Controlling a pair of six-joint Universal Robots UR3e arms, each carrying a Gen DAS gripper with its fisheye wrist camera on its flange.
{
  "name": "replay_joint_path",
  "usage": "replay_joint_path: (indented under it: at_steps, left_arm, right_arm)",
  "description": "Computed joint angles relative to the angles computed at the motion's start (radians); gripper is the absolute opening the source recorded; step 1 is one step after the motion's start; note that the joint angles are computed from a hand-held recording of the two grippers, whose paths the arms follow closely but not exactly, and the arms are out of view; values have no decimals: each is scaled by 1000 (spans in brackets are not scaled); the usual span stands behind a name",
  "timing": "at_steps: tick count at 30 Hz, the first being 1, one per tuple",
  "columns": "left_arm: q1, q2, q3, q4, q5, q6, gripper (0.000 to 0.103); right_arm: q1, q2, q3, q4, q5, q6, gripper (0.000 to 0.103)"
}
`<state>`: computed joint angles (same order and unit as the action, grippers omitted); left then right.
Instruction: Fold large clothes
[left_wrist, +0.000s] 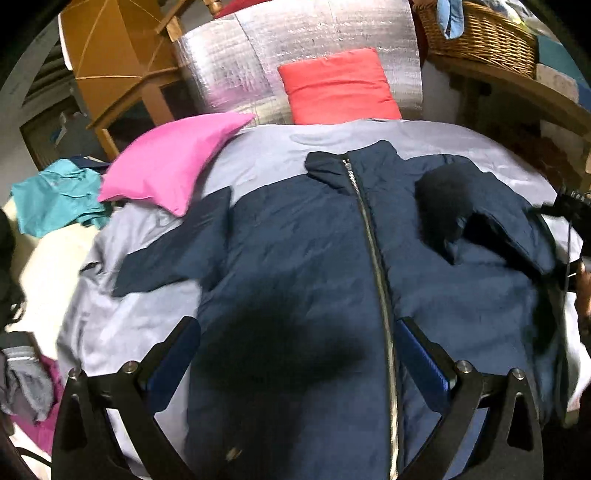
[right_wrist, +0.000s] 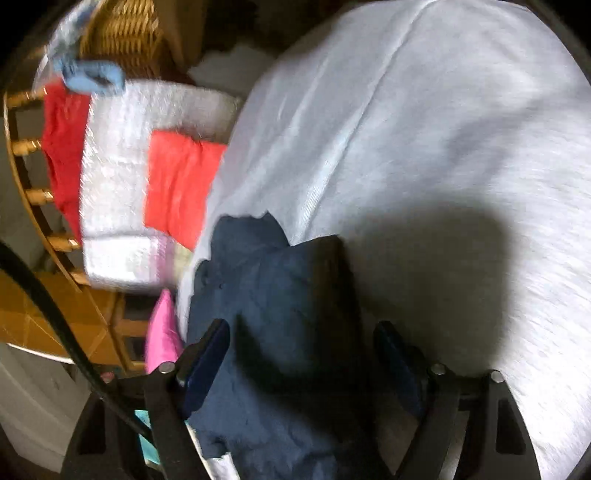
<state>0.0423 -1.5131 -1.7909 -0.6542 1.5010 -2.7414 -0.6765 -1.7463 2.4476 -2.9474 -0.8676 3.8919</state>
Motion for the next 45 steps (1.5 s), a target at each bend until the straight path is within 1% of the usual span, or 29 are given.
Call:
replay_joint_path:
  at_steps: [1, 3, 4, 6, 7, 9, 12, 15, 16, 17, 18, 19, 21, 22, 24, 25, 26, 27, 28, 29, 32, 34, 35, 36, 37, 38, 41, 44, 45]
  left_arm:
    - [-13, -46, 24, 16, -2, -17, 103]
    - [-37, -135, 74, 48, 2, -51, 103]
    - [-43, -173, 89, 73, 0, -66, 103]
    - [-42, -214, 93, 127, -10, -82, 103]
    - [-34, -227, 83, 165, -18, -91, 103]
    - [-13, -246, 73, 209, -28, -114, 103]
    - [30, -270, 113, 167, -54, -146, 103]
    - [63, -276, 87, 231, -26, -163, 103]
    - [82, -274, 82, 230, -30, -160, 103]
    - [97, -273, 79, 223, -38, -158, 103]
    - [119, -271, 73, 217, -48, -156, 103]
    - [132, -273, 69, 217, -46, -162, 103]
    - [166, -265, 54, 218, -69, -160, 103]
    - [182, -264, 53, 215, -90, -160, 103]
    - [206, -256, 56, 203, -133, -159, 103]
    - [212, -252, 56, 201, -152, -162, 103]
    - [212, -254, 59, 203, -160, -166, 103]
    - [206, -259, 71, 196, -160, -169, 103]
    - [199, -270, 89, 184, -159, -172, 103]
    - [190, -283, 104, 177, -155, -178, 103]
    - [156, -327, 149, 185, -123, -192, 103]
    - [116, -378, 191, 222, -77, -192, 103]
    - [95, -409, 220, 239, -51, -188, 103]
    - [83, -431, 244, 244, -39, -183, 103]
    - [63, -465, 283, 247, -19, -176, 103]
    - [51, -492, 313, 244, -5, -171, 103]
    - [13, -596, 448, 190, 38, -167, 103]
    - [-7, -702, 611, 55, 57, -177, 103]
    - [-19, -744, 678, -12, 84, -172, 103]
  right_arm:
    - [38, 14, -52, 43, -50, -8, 51]
    - [82, -19, -90, 46, -140, 28, 39]
    - [123, -44, -133, 59, -222, 19, 33]
    - [242, -58, -221, 47, -435, -20, 33]
    - [309, -38, -253, -26, -512, -36, 33]
    - [350, -13, -262, -148, -479, -48, 33]
    - [449, 112, -356, -312, -366, -33, 33]
    - [552, 263, -523, -352, -252, -44, 33]
    - [565, 274, -531, -372, -214, -28, 38]
    - [581, 327, -578, -391, -157, 5, 47]
    - [593, 353, -603, -391, -132, 27, 81]
    - [609, 382, -617, -421, -124, 65, 97]
    - [621, 394, -597, -487, -150, 102, 97]
    - [612, 368, -571, -469, -177, 102, 97]
    - [606, 289, -517, -375, -277, 77, 97]
    - [630, 246, -527, -243, -394, 35, 96]
    - [677, 229, -579, -75, -555, -8, 95]
    - [725, 255, -672, 92, -695, -55, 93]
    - [751, 277, -733, 195, -781, -93, 87]
    - [767, 298, -768, 254, -819, -123, 84]
    - [796, 347, -838, 332, -828, -163, 81]
    - [881, 404, -939, 435, -975, -210, 81]
    - [907, 411, -952, 470, -1022, -235, 81]
    - [926, 443, -989, 497, -1051, -250, 81]
    - [928, 459, -1008, 501, -1033, -285, 81]
    - [937, 433, -985, 529, -1074, -270, 81]
    - [941, 391, -952, 564, -1102, -274, 82]
    - [935, 380, -953, 588, -1120, -283, 82]
    - [934, 383, -961, 597, -1127, -279, 82]
